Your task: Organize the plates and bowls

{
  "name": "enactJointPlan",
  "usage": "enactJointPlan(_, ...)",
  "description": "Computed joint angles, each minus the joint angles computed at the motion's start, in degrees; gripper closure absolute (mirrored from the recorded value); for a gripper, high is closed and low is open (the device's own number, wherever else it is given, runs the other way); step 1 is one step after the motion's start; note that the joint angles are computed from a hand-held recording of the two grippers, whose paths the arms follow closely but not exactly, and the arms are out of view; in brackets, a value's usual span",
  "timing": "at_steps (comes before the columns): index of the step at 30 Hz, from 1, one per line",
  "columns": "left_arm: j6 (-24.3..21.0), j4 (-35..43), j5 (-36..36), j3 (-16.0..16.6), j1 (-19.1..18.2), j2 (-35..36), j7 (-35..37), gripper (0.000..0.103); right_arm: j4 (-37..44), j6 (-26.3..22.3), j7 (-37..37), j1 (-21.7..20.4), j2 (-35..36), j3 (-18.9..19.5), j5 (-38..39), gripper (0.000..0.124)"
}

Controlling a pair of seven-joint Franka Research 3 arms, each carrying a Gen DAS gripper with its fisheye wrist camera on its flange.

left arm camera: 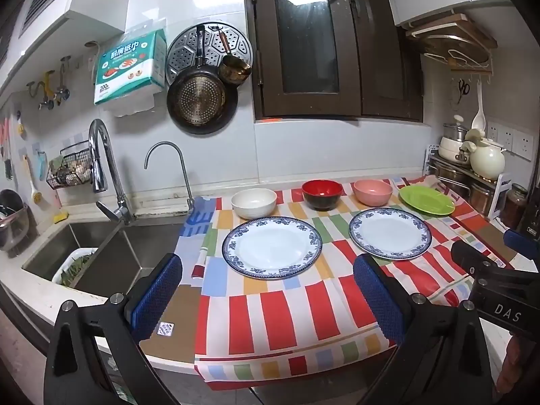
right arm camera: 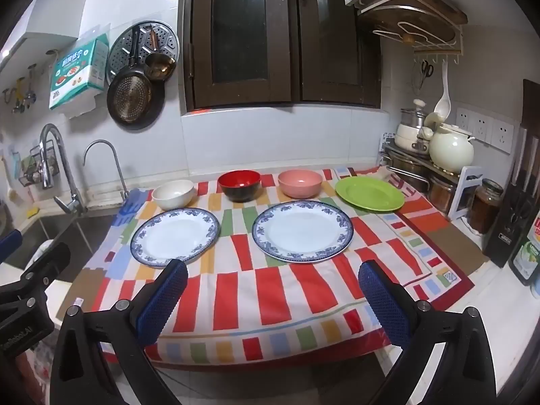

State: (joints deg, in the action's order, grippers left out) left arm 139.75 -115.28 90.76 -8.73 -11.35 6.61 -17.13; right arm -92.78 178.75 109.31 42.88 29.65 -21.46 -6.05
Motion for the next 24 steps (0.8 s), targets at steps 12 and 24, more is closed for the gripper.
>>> enactJointPlan(12,0.7,-0.4,2.5,0.1,0.3,-0.7,-1.4,0.000,-1.5,1.6,-1.8,-1.4,-1.3,1.5,1.1,0.022)
enactJointPlan(24,1.7,-1.5,3.3,-0.2,1.1,-1.8,-1.8,0.000,-0.9,1.1,-1.1,0.8,-0.8,0.0,2.3,0.022)
